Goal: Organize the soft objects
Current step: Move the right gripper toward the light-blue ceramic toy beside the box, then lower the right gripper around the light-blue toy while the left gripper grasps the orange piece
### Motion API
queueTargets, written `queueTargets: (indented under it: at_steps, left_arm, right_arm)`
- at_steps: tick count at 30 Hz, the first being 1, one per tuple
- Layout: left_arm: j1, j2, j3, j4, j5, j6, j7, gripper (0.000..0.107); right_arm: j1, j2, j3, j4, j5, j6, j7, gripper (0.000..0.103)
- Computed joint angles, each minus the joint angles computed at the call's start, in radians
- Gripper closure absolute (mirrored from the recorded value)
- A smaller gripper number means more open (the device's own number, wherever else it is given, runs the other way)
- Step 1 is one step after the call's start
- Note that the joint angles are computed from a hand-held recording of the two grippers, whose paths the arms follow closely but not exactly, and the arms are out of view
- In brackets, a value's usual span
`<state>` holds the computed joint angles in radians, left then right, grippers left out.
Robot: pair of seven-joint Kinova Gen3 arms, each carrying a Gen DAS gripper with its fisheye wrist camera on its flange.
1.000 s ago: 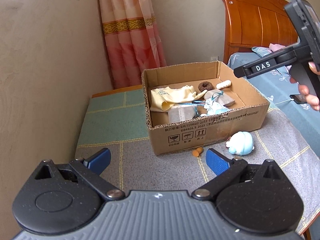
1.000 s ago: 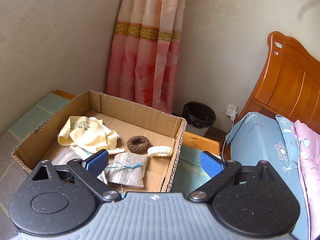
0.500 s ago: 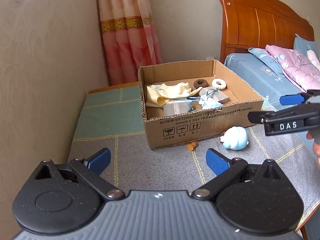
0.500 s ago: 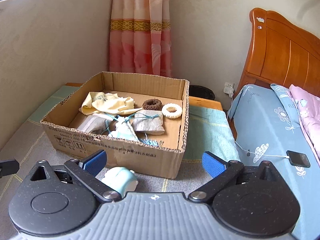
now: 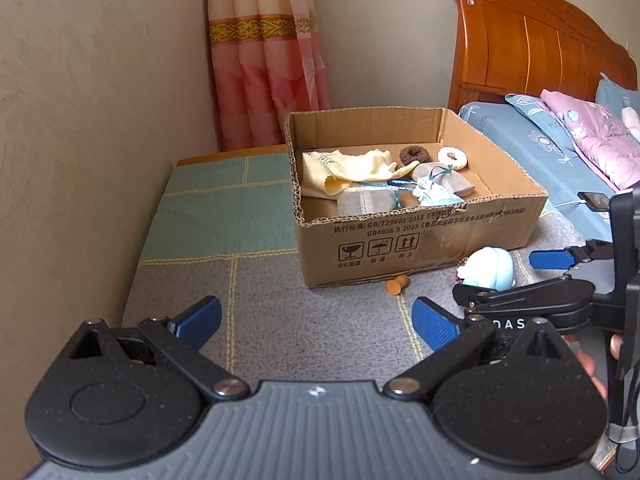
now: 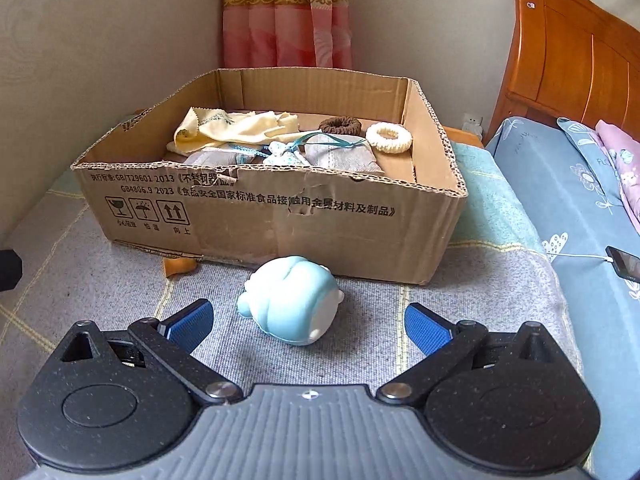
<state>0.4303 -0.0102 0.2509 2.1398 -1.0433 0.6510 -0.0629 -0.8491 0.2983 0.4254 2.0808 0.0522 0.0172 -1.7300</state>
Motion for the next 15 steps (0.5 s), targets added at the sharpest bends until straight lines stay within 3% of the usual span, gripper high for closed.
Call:
queueTargets:
  at_steps: [3,7,11,15]
  left_arm:
    - [-0.003,0.024,-0.008,-0.018,0.023,-0.001,-0.033,0.006]
    - [0.002,0.059,-0.029,-0.045,0.047,-0.009,-0.072,0.006]
    - [0.023,0.118,-0.060,-0.082,0.044,-0.016,-0.081,0.006]
    - [0.073,0.193,-0.105,-0.107,-0.032,-0.018,-0.002,0.006]
  right_arm:
    - [-0.079,0.048,0.083,-0.013,-0.026,-0.022,-0.013,0.000]
    - [-0.098,0.084,0.124,-0.034,-0.046,0.001,-0.014,0.000]
    - [0.021,0.059,0.024,-0.023,-0.041,-0.001,-0.009,0.000]
    - [0.081,0.044,-0.030,0.010,-0.036,-0.044,0.018,0.000]
